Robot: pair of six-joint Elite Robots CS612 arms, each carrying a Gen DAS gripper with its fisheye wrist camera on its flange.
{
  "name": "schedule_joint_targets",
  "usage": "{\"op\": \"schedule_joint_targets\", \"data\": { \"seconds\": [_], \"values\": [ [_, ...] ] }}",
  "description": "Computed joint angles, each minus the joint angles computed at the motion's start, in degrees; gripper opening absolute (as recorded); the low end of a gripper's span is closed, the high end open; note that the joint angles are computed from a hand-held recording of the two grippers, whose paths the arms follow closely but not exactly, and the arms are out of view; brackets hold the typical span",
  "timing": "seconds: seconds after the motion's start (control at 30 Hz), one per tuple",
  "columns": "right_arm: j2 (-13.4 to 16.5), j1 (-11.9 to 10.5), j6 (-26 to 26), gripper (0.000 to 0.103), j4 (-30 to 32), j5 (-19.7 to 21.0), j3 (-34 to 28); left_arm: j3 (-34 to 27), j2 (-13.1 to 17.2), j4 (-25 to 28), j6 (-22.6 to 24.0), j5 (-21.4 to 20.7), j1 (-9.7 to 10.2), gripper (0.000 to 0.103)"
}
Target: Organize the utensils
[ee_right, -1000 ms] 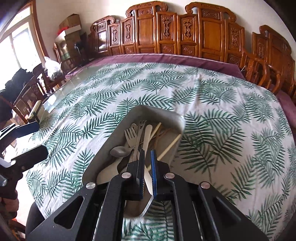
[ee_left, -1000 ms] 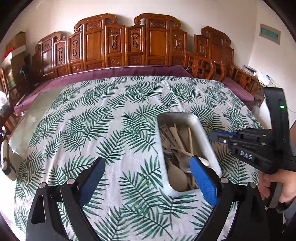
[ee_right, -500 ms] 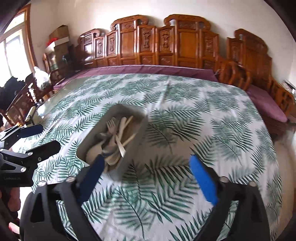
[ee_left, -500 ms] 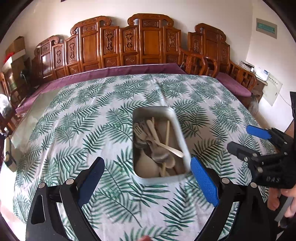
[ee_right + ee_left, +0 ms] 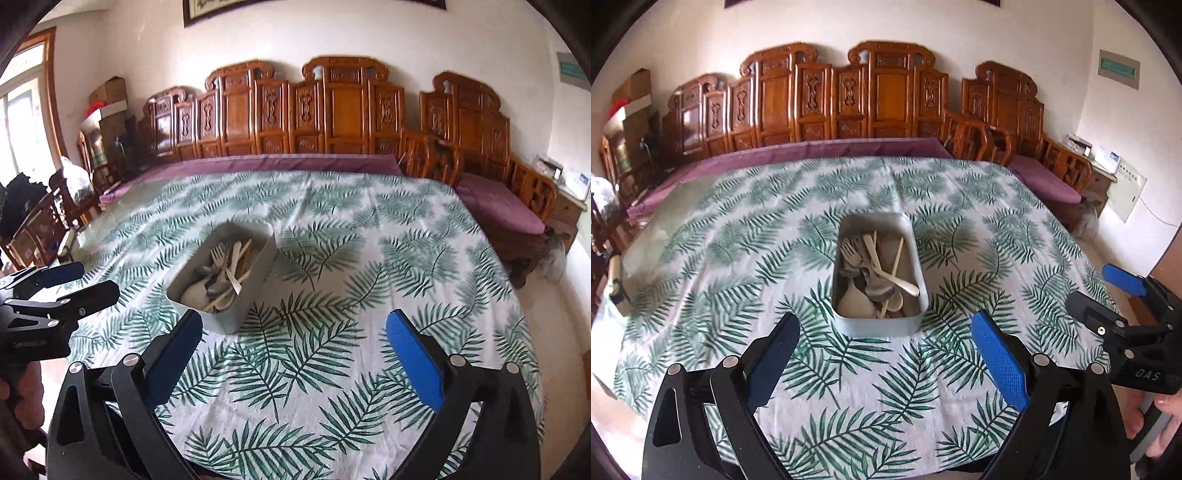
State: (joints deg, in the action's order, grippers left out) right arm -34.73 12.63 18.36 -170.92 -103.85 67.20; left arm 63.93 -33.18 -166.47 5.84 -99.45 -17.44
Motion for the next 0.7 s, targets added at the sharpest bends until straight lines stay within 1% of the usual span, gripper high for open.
{"op": "schedule_joint_targets", "data": {
  "seconds": [0.2, 0.4, 0.53, 0.7],
  "values": [
    [-3.0, 1.0, -0.7, 0.100, -6.4, -2.5, 3.7, 4.3, -3.3, -6.0, -0.2, 0.6, -0.09, 0.090],
    [-5.2, 1.7, -1.6, 0.100, -11.9, -5.2, 6.5, 8.6, -6.3, -12.3, -0.4, 0.7, -0.27, 0.090],
    [-6.6, 2.2, -1.6, 0.100, -15.6, -7.0, 8.4, 10.7, -7.7, -15.9, -0.7, 1.0, -0.33, 0.090],
    [-7.6, 2.6, -2.2, 0.100, -18.0, -8.4, 9.7, 12.2, -8.8, -18.6, -1.2, 0.9, -0.31, 0.090]
  ]
}}
